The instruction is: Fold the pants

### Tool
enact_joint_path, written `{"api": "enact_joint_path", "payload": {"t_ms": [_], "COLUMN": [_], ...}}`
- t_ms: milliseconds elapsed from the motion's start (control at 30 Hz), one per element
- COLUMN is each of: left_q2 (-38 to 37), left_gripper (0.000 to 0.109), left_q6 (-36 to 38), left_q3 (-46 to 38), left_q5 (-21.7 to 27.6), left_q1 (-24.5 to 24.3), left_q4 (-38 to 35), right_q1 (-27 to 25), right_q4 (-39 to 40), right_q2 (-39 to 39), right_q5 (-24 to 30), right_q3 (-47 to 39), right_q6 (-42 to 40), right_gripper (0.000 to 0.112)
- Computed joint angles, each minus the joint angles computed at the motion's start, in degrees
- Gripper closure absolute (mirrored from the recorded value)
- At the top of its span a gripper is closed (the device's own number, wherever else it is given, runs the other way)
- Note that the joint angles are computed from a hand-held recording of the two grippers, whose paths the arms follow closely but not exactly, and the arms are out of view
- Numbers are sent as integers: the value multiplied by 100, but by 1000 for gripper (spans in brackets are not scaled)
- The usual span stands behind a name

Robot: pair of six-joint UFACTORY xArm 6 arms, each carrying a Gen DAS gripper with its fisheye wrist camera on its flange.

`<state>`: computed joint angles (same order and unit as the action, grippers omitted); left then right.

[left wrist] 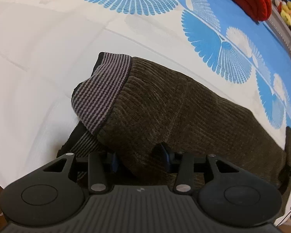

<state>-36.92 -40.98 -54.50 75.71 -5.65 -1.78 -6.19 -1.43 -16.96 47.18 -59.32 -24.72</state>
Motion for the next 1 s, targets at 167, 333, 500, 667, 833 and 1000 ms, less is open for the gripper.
{"api": "enact_joint_path", "payload": {"t_ms": [167,333,500,667,833,1000], "left_q2": [-14,-504,-824,-647,-710,-614], "left_gripper": [93,97,97,95,76,64], "left_q6": [-39,-186,-80,378,203,54], "left_q3": [-24,50,-4,5,111,98], "left_q5": [-62,-637,-156,524,505,444], "left_q1": [-22,-234,-451,-271,26,66], "left_q4": [166,335,463,195,-86,-175], "right_q1": [-193,-1572,-2929,-3977,-4422,-4656], "right_q4": [-94,2142,3088,2502,2303,2566], "right_q2": [-19,-323,-931,-164,97,472], "right_q5": [-313,-438,1005,3595,2711,2251], "right_q3": [-9,-469,-322,-763,-762,-887], "right_q6": [357,1489,1116,892,854,1600], "right_gripper": [106,106,106,102,96,85]}}
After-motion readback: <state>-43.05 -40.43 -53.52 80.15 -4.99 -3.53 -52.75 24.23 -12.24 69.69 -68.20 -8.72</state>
